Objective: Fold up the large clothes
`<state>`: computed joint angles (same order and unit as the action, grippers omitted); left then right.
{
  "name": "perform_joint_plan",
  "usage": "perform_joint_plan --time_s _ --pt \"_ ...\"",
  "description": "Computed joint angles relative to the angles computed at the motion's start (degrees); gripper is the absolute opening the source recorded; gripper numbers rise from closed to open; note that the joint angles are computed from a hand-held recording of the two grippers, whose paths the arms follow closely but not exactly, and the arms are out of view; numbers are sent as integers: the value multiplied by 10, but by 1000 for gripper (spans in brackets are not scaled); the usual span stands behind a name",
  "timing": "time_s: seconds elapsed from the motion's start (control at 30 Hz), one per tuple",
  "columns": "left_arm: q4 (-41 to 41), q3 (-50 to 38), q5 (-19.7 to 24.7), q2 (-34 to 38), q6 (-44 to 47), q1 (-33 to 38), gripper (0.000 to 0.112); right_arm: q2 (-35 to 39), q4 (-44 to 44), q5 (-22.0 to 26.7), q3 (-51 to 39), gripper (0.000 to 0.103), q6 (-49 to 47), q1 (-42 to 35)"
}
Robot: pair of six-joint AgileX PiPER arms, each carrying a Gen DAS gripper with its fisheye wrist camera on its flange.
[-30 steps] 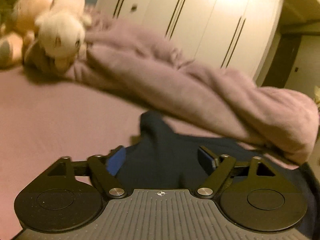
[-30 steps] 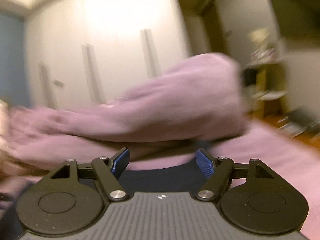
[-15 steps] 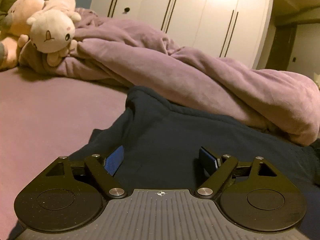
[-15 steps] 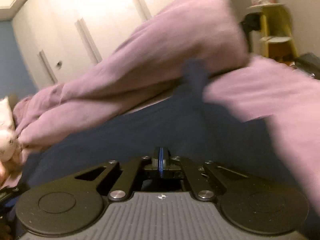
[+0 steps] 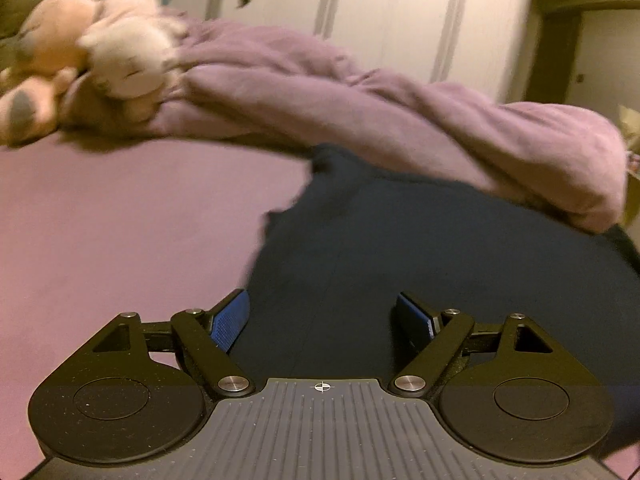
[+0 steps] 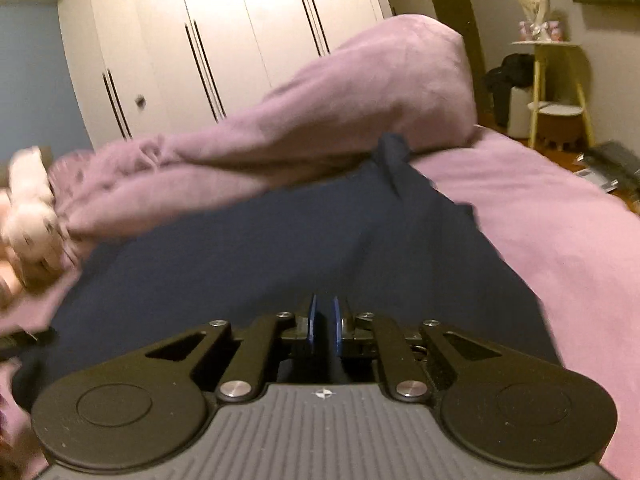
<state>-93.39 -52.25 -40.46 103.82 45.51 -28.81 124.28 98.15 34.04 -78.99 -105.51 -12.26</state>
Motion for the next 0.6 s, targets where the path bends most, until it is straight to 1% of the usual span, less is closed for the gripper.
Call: perform_joint_plan --time_s 0.03,0.07,0.1,0.13,0.17,0.23,0.3,0.33,0.37,0.4,0.43,0.47,0.5,0.53,0.57,0.6 --pt "-14 16 12 -16 -5 6 90 -1 13 -2 11 0 -27 -8" --pt "-5 42 40 -37 -34 19 91 4 18 6 10 0 -32 -18" --pt "19 69 62 -56 -72 30 91 8 9 19 5 0 -13 -32" --pt "34 88 73 -71 -92 36 92 6 -15 24 0 0 24 -41" --pt "35 101 75 -84 -91 36 92 -5 -24 15 4 0 38 -45" --pt "19 116 59 -100 -70 28 93 -20 -18 -42 6 0 27 -43" --pt "-4 129 64 -116 -47 30 93 -11 -65 -48 -18 0 88 -52" --pt "-18 135 70 -123 -36 33 93 -22 -81 -70 -12 0 106 -50" --pt "-16 147 76 -133 -43 36 93 -37 -87 -99 -2 3 100 -44" --pt "-21 156 83 -144 -46 38 92 -52 -74 -138 13 9 77 -36" --pt "-32 165 94 -159 -46 40 90 -63 -73 -155 22 13 78 -36" --pt "-31 174 112 -174 -53 45 90 -69 -81 -148 30 13 101 -42" --pt "-31 179 131 -184 -51 52 90 -74 -103 -119 33 13 147 -53" --pt "-41 181 145 -192 -40 55 90 -75 -134 -76 30 15 187 -67" --pt "-48 181 153 -196 -30 55 90 -67 -170 -56 15 17 227 -71" --pt "-50 180 160 -197 -22 54 90 -67 -184 -49 16 17 244 -66"
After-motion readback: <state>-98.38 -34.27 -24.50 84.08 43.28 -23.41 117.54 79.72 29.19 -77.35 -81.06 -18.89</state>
